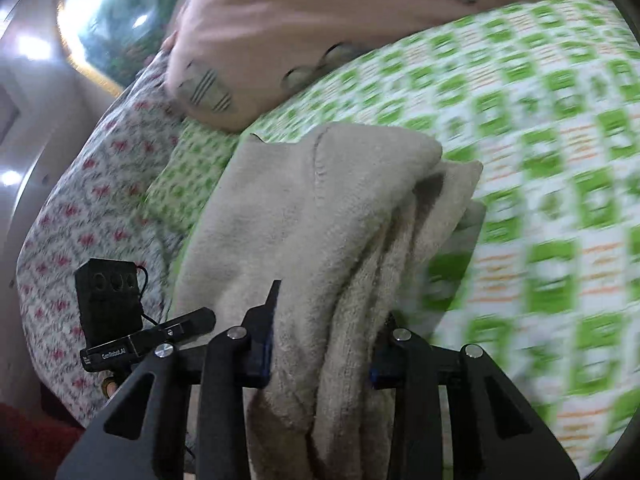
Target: Fold small clothes
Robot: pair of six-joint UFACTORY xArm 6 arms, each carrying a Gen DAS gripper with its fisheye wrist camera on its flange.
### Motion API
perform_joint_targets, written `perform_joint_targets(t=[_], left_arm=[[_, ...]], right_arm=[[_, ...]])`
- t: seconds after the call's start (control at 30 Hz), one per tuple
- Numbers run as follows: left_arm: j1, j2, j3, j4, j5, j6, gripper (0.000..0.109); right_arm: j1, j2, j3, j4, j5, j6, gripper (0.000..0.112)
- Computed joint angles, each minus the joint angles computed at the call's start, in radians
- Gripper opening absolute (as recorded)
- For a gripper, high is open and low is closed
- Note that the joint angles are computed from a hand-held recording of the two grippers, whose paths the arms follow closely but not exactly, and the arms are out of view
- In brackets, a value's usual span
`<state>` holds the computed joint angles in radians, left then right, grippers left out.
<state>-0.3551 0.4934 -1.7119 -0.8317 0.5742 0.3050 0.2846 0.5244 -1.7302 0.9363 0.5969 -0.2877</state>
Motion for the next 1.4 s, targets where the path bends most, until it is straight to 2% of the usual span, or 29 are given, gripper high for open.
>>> perform_joint_targets(t=[0.1,0.2,0.3,0.33,0.43,0.57,0.63,0.7,0.77,0.83,0.87,0.9,0.93,0.97,1.0,1.07,1.1,1.13,1.23,1.3,1.4], left_arm=[[0.021,-0.085,0.135,-0.041,-0.038,0.041,0.042],[0.042,-0.116,0.223,-0.066,-0.048,0.057,0.043],[0.048,-0.122,0.266,-0.189,-0.067,0.149,0.05],[0.045,-0.115,0.261,-0.203,-0.072,0.159,0.056],[0.042,-0.1,0.245,-0.177,-0.069,0.121,0.062],[0.061,-0.085,0.21,-0.168,-0.051,0.095,0.069],[0.083,-0.077,0.193,-0.184,-0.045,0.1,0.071],[0.102,-0.058,0.161,-0.195,-0.031,0.094,0.072],[0.112,-0.031,0.122,-0.189,-0.027,0.072,0.072],[0.112,0.002,0.075,-0.161,-0.035,0.038,0.073],[0.112,0.017,0.053,-0.142,-0.036,0.016,0.073],[0.112,0.034,0.028,-0.121,-0.033,-0.009,0.073],[0.114,0.046,0.011,-0.105,-0.029,-0.028,0.073],[0.111,0.064,-0.018,-0.066,-0.029,-0.066,0.073],[0.106,0.083,-0.049,-0.026,-0.03,-0.103,0.072],[0.103,0.11,-0.092,0.054,-0.037,-0.157,0.071],[0.102,0.123,-0.111,0.093,-0.043,-0.182,0.069],[0.101,0.146,-0.141,0.159,-0.046,-0.23,0.064],[0.097,0.203,-0.215,0.338,-0.027,-0.359,0.061],[0.093,0.21,-0.223,0.377,-0.019,-0.393,0.061],[0.087,0.15,-0.148,0.411,-0.041,-0.412,0.061]], right_arm=[[0.034,0.037,-0.03,0.026,0.011,-0.02,0.035],[0.063,0.08,-0.061,-0.012,0.022,0.026,0.035],[0.079,0.085,-0.037,-0.09,-0.006,0.08,0.036],[0.077,0.076,-0.018,-0.066,-0.016,0.066,0.037],[0.073,0.054,0.025,-0.043,-0.035,0.066,0.044],[0.069,-0.002,0.077,-0.153,-0.065,0.17,0.065],[0.066,-0.036,0.107,-0.199,-0.129,0.219,0.067],[0.058,-0.038,0.098,-0.173,-0.173,0.201,0.067],[0.047,0.004,0.027,-0.169,-0.149,0.211,0.067],[0.038,0.111,-0.133,-0.257,-0.063,0.284,0.065],[0.035,0.155,-0.196,-0.277,-0.028,0.3,0.06],[0.03,0.216,-0.289,-0.288,0.031,0.321,0.044],[0.031,0.266,-0.353,-0.307,0.049,0.35,0.033],[0.031,0.279,-0.376,-0.316,0.053,0.359,0.019],[0.033,0.266,-0.356,-0.284,0.016,0.326,0.01],[0.042,0.18,-0.239,-0.178,-0.117,0.209,0.009],[0.044,0.152,-0.199,-0.188,-0.155,0.207,0.009],[0.041,0.146,-0.19,-0.239,-0.153,0.246,0.009],[0.023,0.21,-0.261,-0.427,-0.044,0.408,0.009],[0.017,0.244,-0.289,-0.429,0.0,0.429,0.009],[0.019,0.202,-0.218,-0.376,-0.047,0.425,0.013]])
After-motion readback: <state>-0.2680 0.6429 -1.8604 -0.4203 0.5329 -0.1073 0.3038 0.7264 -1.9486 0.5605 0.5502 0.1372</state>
